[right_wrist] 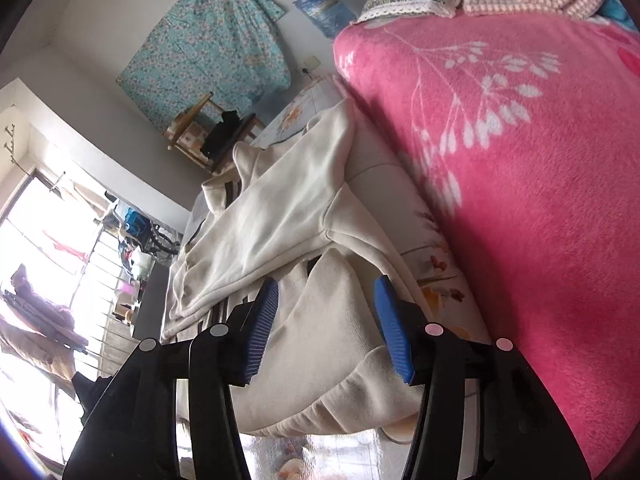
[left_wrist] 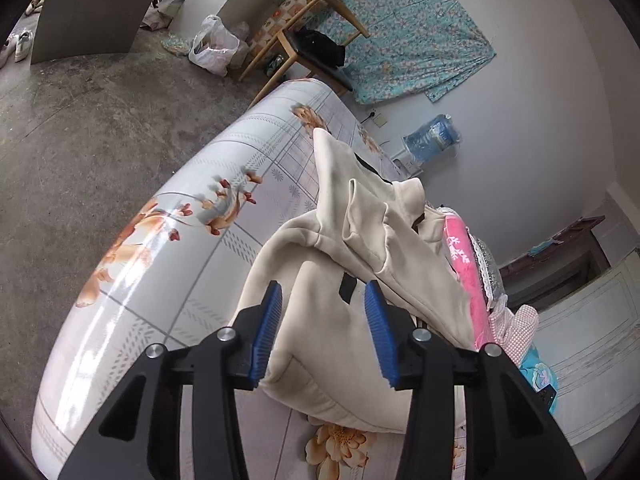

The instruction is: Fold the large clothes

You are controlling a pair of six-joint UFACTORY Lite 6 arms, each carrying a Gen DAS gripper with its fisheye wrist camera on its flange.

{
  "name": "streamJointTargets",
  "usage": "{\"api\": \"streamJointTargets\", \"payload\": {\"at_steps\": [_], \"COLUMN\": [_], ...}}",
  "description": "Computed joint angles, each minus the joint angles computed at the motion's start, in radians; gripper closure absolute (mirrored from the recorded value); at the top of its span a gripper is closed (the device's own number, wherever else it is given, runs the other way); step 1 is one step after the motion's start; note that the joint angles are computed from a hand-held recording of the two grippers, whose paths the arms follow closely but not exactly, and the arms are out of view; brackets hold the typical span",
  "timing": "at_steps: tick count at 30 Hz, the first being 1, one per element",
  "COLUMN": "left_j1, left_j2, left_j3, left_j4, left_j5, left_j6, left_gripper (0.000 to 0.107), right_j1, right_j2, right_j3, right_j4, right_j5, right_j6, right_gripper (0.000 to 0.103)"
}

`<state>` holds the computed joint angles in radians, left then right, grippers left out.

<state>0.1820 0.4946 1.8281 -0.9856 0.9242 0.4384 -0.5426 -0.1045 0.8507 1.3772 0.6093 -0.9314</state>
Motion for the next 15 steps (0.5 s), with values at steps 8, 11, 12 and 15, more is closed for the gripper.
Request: {"api": "streamJointTargets", "payload": {"at_steps": [8,11,12,15], "left_j1": [0.065,0.058,0.058,0.038], "left_j2": [-0.226,-0.206,-0.201,-0.181], "left_j3": [-0.393,-0.433,-0.440,-0.414], "left_j4": [-0.094,-0.118,-0.144,-0.157], "left_j5": [0.051,0.031,0.021,-0.021], "left_j6": [0.182,0.175,0.188,0.177], "left_gripper": [0.062,0.062,0.062,0.062], "right_j1": [-0.021,-0.009,0.003,0.020], "right_j2": [-0.282,-0.290,-0.293,-0.262], "right_j3": [-0.225,-0.261,-0.268,-0.249], "right_j4": [-0.247,-0.294,-0.278,-0.268], "right_j5": [-0.058,-0.077,-0.095,-0.118], "right_j6": [0.151,0.181,0.170,0.173], "right_gripper": [0.042,0.042,0.042,0.042]}}
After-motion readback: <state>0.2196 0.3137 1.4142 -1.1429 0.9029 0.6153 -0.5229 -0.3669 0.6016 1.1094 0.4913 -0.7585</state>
